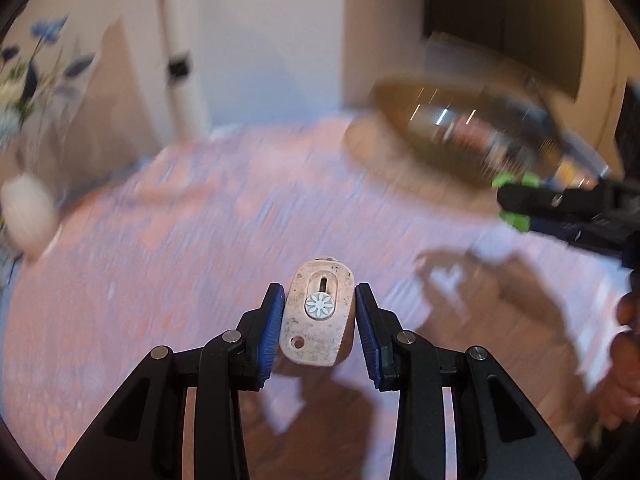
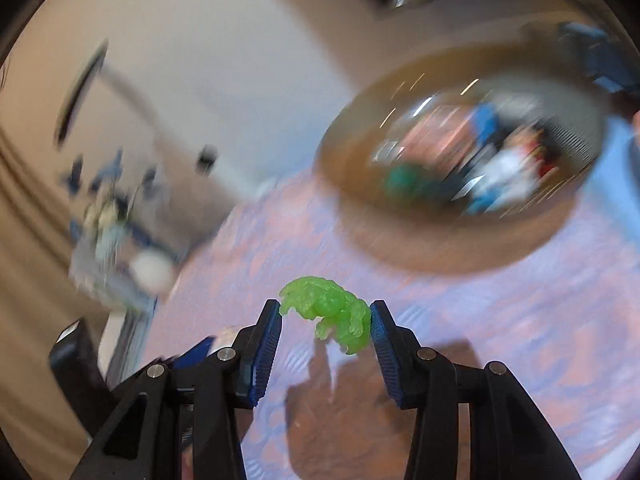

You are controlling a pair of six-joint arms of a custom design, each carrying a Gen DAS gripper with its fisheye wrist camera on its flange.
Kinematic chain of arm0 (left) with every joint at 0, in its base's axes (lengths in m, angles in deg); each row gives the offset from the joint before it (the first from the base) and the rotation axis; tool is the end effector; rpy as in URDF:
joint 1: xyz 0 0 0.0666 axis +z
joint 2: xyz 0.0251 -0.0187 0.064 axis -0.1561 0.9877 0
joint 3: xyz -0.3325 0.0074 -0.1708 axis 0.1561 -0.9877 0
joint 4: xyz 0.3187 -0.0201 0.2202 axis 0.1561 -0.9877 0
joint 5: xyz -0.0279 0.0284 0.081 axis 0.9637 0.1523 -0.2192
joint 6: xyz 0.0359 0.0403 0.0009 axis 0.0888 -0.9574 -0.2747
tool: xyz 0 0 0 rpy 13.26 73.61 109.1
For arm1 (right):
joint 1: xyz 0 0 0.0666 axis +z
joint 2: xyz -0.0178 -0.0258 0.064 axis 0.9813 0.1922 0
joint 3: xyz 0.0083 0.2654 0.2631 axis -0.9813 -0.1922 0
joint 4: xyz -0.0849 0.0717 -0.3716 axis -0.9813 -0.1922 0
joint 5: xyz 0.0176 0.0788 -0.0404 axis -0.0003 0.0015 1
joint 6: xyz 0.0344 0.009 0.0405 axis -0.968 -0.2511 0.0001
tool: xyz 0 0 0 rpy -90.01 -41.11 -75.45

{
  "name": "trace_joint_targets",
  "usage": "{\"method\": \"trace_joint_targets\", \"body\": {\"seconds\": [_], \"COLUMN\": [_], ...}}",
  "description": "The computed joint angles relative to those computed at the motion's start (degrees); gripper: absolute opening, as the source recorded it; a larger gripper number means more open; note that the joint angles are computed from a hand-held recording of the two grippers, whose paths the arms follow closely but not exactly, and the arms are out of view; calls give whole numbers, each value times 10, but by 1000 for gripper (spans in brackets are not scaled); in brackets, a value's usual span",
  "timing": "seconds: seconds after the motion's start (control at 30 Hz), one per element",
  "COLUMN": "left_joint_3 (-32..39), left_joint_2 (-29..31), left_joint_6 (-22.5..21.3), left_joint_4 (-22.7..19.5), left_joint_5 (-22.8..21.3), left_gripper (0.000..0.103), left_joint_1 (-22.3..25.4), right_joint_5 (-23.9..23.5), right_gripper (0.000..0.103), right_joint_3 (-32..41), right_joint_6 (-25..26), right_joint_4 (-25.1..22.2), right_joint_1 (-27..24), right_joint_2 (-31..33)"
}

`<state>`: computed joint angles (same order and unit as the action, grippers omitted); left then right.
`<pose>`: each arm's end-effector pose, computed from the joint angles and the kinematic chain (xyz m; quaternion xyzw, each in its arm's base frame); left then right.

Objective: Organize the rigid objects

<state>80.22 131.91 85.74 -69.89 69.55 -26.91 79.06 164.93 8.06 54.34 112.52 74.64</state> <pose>0.5312 -0.1696 0.3036 0.0894 0.9165 -0.0451 0.3873 0.5542 0.3733 0.3018 0.0266 0.8864 0.3238 0.3299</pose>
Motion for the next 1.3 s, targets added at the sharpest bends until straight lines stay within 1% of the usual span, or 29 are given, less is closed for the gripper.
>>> {"method": "trace_joint_targets", "body": {"seconds": [0.03, 0.1, 0.2, 0.3, 0.33, 0.37, 0.4, 0.43, 0.47, 0.5, 0.53, 0.57, 0.6, 0.63, 0.67, 0.77, 0.8, 0.83, 0.87, 0.9, 0.93, 0.97, 1.1, 1.13, 1.17, 1.23, 1.3], "left_joint_3": [17, 62, 160, 243, 273, 312, 344, 374, 387, 397, 407, 411, 400, 362, 342, 286, 259, 206, 168, 118, 92, 60, -36, -55, -76, -99, -119], "left_joint_2": [2, 18, 71, 128, 150, 178, 202, 223, 233, 241, 247, 247, 240, 217, 204, 159, 140, 105, 82, 51, 35, 13, -64, -78, -93, -101, -101], "left_joint_6": [1, -1, -11, -24, -22, -20, -19, -18, -19, -19, -21, -21, -20, -20, -23, -26, -20, -8, 5, 30, 43, 61, 114, 126, 137, 139, 131], "left_joint_4": [8, 18, 1, -17, -28, -50, -68, -82, -84, -85, -90, -98, -91, -59, -47, -46, -37, -11, 9, 32, 39, 44, 47, 47, 41, 25, 25], "left_joint_5": [11, 22, 44, 48, 57, 72, 79, 79, 82, 86, 84, 73, 65, 61, 58, 56, 55, 51, 47, 42, 38, 31, -10, -24, -49, -79, -88], "left_gripper": [33, 33, 33, 33, 33, 33, 33, 34, 35, 42, 60, 76, 78, 78, 78, 78, 78, 78, 79, 79, 79, 79, 80, 80, 81, 81, 81], "left_joint_1": [-4, -17, -37, -54, -58, -60, -62, -66, -68, -69, -70, -71, -71, -69, -67, -54, -47, -38, -31, -21, -14, -4, 34, 42, 51, 61, 70], "right_joint_5": [14, 43, 92, 114, 122, 127, 134, 131, 123, 117, 122, 127, 135, 137, 137, 144, 142, 139, 132, 118, 109, 103, 92, 94, 99, 128, 181], "right_gripper": [44, 44, 45, 45, 45, 45, 46, 46, 48, 58, 64, 74, 77, 77, 77, 77, 77, 78, 80, 81, 81, 81, 81, 81, 82, 82, 82], "right_joint_3": [-13, -24, -15, 19, 34, 47, 75, 109, 139, 163, 176, 168, 154, 140, 123, 86, 75, 59, 50, 43, 42, 49, 116, 131, 147, 173, 192], "right_joint_6": [-3, 2, 25, 38, 43, 48, 57, 68, 76, 80, 80, 79, 76, 76, 79, 88, 91, 91, 91, 96, 104, 116, 173, 186, 202, 229, 244], "right_joint_4": [12, 18, 3, -34, -47, -59, -80, -104, -123, -140, -149, -145, -134, -125, -118, -111, -105, -97, -92, -88, -87, -93, -147, -155, -161, -170, -177], "right_joint_1": [-11, -29, -52, -74, -79, -83, -85, -87, -88, -90, -93, -94, -95, -95, -94, -84, -79, -69, -61, -48, -36, -21, 41, 53, 66, 89, 107], "right_joint_2": [-16, -38, -52, -40, -32, -25, -9, 12, 29, 43, 49, 44, 35, 26, 15, -10, -15, -23, -25, -26, -24, -18, 29, 40, 53, 80, 104]}}
